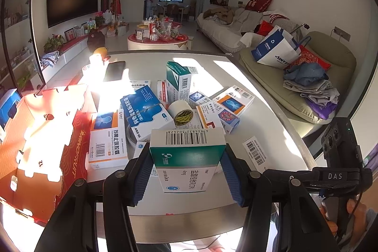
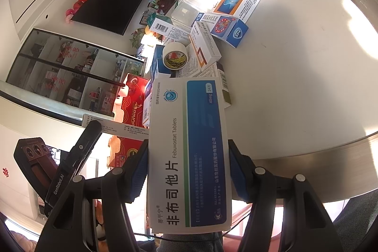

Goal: Organize objects
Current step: 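Lift the Febuxostat box with the right gripper while the left lifts the green-topped box, then carry both held boxes over the open red cardboard box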

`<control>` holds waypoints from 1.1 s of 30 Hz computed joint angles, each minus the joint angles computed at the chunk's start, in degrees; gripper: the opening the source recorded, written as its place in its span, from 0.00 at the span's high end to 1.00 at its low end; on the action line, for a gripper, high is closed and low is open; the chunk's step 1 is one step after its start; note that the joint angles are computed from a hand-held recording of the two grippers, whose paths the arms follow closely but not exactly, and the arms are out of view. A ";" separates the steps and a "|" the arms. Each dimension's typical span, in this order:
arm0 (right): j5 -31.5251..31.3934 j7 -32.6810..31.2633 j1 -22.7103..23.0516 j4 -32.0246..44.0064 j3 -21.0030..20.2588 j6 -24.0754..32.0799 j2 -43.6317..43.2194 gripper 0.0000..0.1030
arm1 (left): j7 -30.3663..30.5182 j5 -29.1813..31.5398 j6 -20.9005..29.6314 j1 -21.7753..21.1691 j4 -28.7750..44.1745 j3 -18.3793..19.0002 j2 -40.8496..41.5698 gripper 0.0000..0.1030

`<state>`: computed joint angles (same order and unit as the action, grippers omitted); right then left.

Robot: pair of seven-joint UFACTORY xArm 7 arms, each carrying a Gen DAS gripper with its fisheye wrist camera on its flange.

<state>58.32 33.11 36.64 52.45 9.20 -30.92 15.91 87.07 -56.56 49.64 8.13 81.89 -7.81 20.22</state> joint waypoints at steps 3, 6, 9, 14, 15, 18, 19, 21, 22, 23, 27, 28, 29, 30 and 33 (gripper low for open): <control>0.47 -1.08 0.32 1.03 -0.20 0.26 0.29 0.41 | -0.10 -1.90 0.03 0.68 0.90 -0.12 0.42 0.41; -0.80 -1.29 0.02 2.42 -0.40 1.04 0.78 0.41 | -0.45 -4.02 0.48 1.66 2.59 -0.16 1.19 0.41; -2.93 -2.21 -0.24 4.97 -1.29 2.78 1.61 0.41 | 0.35 -7.57 -0.99 2.78 4.27 -0.33 1.79 0.41; -15.38 1.85 -4.04 12.21 -1.36 7.11 5.30 0.41 | 0.24 -12.60 -5.67 4.61 10.03 -0.40 4.91 0.41; -19.12 3.50 -5.54 14.48 -0.62 8.02 6.72 0.41 | -0.30 -12.85 -7.13 4.85 11.88 -0.41 6.16 0.41; -30.16 7.22 -10.77 22.96 2.72 11.59 11.81 0.41 | -4.99 -10.80 -11.10 5.55 18.94 -0.25 11.29 0.41; -33.07 7.74 -11.92 26.76 3.68 13.18 14.00 0.41 | -7.41 -9.41 -12.23 5.60 21.55 -0.03 13.28 0.41; -38.48 8.39 -14.15 35.28 6.25 16.54 19.16 0.41 | -13.07 -5.66 -13.78 5.38 27.69 0.94 18.10 0.41; -40.88 8.56 -15.01 39.90 7.62 18.33 22.00 0.41 | -15.91 -3.68 -14.39 5.15 30.61 1.52 20.40 0.41; -42.91 8.72 -15.38 44.85 8.53 20.48 24.98 0.41 | -18.40 -1.85 -14.41 5.12 33.75 1.91 22.90 0.41; -48.54 8.06 -15.21 66.69 12.27 30.28 37.90 0.41 | -27.51 5.64 -13.71 4.42 44.81 3.49 32.04 0.41; -48.86 7.69 -14.16 72.25 11.83 33.34 40.74 0.41 | -30.07 7.39 -12.50 4.40 47.39 3.72 34.13 0.41; -48.92 7.35 -13.00 77.95 10.99 36.49 43.50 0.41 | -32.29 8.99 -10.90 4.54 49.72 3.71 36.01 0.41; -48.77 7.49 -11.79 82.54 9.65 39.16 45.63 0.41 | -34.09 10.53 -9.28 4.71 51.60 3.59 37.56 0.41; -47.78 7.74 -10.17 87.10 6.19 42.47 47.23 0.41 | -37.99 14.88 -3.91 4.98 56.54 2.54 41.27 0.41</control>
